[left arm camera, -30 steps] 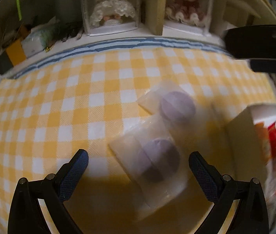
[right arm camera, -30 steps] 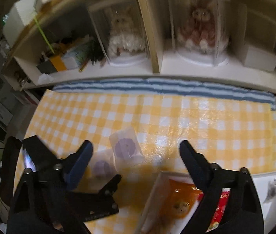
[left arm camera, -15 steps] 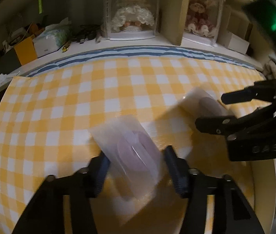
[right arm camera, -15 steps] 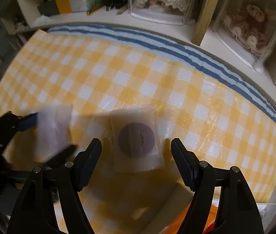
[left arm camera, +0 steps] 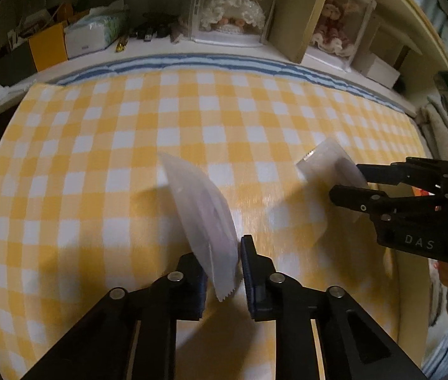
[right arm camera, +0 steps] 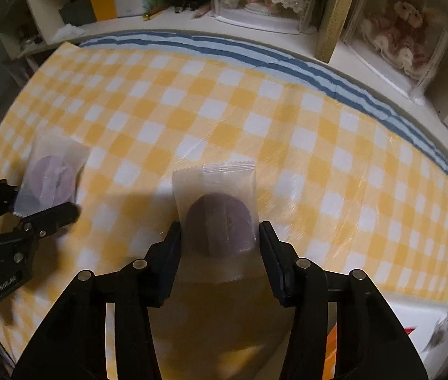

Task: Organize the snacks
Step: 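Grasp one purple cookie packet with each tool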

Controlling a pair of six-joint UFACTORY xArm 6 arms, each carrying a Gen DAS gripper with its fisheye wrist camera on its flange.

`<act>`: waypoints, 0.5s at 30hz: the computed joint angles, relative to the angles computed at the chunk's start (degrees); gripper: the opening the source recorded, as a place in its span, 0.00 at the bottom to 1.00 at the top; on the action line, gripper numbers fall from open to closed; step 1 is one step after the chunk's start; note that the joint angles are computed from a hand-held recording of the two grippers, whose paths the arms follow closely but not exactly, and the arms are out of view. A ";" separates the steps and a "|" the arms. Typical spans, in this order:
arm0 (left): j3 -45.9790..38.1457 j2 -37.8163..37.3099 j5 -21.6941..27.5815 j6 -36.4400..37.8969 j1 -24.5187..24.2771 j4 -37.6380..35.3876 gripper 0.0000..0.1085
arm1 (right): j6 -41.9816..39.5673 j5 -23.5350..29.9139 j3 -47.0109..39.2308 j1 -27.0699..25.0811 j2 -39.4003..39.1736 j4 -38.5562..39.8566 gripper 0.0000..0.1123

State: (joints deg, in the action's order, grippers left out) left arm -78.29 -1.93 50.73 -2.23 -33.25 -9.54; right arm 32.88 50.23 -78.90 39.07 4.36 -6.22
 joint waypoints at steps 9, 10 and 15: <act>1.18 -4.08 6.29 -1.47 3.47 -4.01 0.26 | 3.72 -4.96 5.00 2.01 -5.60 1.21 0.43; 1.42 -4.63 6.73 -1.90 3.76 -4.28 0.33 | 4.09 -5.40 5.59 2.20 -6.30 1.33 0.43; 1.90 -6.87 5.98 -4.61 3.54 -0.10 0.55 | 6.32 -7.17 9.32 3.85 -10.81 1.07 0.43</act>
State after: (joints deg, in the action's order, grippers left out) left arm -76.38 -8.80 56.72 -6.84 -29.71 -9.64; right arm 39.19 43.06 -69.58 42.91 -6.45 -5.14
